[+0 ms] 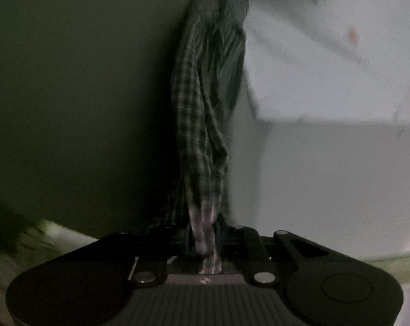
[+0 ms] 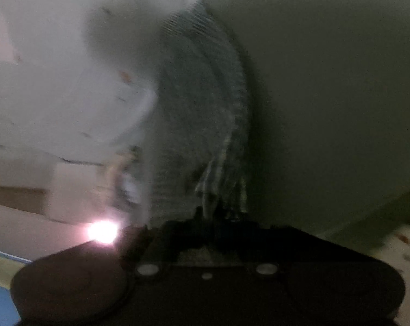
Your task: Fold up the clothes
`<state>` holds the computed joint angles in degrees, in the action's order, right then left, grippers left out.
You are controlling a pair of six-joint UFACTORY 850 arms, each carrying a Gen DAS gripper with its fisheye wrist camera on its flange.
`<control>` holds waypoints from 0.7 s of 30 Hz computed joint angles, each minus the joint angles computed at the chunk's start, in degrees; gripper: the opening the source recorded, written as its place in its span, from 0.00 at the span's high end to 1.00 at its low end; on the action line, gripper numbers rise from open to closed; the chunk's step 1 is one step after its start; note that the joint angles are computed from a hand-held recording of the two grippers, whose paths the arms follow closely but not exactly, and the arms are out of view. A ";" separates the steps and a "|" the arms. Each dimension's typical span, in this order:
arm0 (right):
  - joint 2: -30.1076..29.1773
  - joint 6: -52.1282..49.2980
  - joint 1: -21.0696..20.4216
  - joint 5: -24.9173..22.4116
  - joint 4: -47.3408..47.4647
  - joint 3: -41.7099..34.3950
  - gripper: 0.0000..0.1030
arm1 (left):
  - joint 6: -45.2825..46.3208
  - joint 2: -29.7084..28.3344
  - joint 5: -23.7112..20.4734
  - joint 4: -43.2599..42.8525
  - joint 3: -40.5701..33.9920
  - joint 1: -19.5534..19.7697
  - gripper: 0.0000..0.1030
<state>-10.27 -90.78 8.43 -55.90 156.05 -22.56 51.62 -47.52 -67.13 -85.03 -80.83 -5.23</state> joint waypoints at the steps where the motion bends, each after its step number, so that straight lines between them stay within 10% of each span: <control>1: 0.70 -0.76 -0.01 0.43 0.30 0.47 0.92 | -0.55 0.31 1.57 1.58 0.27 0.18 0.82; 5: 3.08 -1.25 0.90 12.85 -0.75 -0.27 0.85 | -2.89 0.63 9.03 9.64 -0.07 -0.49 0.62; 9: 2.31 -0.45 0.91 14.77 -0.18 -0.48 0.65 | -2.49 1.41 12.50 11.77 0.47 -0.95 0.36; 21: -0.62 3.85 0.43 17.45 -8.80 -4.05 0.53 | -7.97 -0.15 12.40 23.18 -6.26 -4.65 0.38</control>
